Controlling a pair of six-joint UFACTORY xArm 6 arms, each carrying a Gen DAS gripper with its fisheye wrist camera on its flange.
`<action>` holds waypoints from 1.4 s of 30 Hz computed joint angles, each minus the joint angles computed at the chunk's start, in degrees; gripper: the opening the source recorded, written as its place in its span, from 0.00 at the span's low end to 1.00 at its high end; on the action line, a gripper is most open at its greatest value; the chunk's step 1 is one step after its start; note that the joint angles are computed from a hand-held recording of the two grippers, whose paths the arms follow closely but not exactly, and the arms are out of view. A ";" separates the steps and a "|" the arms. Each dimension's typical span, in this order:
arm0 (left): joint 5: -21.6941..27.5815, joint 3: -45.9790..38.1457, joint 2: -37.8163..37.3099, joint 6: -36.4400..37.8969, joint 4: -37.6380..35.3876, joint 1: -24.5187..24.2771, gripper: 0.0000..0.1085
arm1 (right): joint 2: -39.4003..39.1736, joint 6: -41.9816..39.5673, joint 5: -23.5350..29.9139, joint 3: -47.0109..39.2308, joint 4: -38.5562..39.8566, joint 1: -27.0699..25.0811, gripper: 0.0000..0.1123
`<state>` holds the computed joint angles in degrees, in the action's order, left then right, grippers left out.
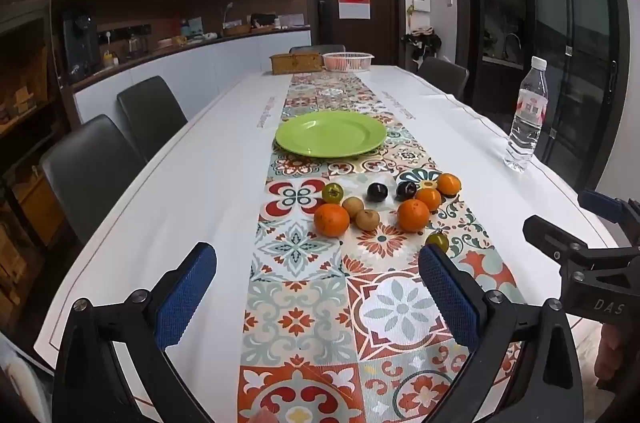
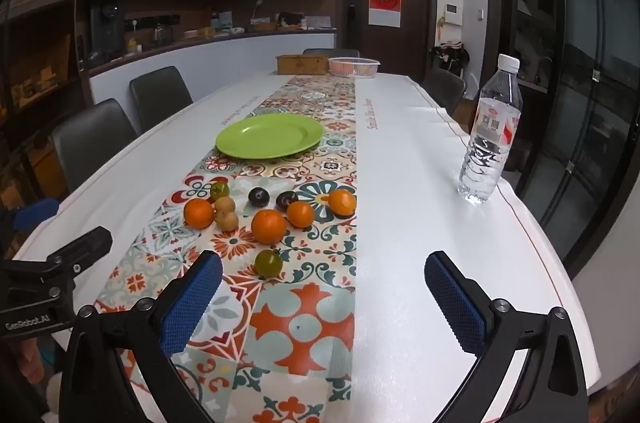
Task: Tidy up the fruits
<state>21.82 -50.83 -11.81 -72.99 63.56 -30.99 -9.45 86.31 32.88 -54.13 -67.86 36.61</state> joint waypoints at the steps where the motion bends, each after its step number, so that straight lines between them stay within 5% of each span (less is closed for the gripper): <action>1: 0.16 -0.15 0.15 -0.09 0.20 0.05 0.95 | 0.01 -0.02 -0.28 0.00 0.25 -0.07 0.91; 42: 1.51 1.50 -3.60 -5.42 6.20 -1.02 0.95 | -0.45 0.85 0.15 0.02 -1.73 0.38 0.91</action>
<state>23.33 -49.33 -15.41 -78.41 69.75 -32.01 -9.91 87.15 33.03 -54.11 -69.58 36.99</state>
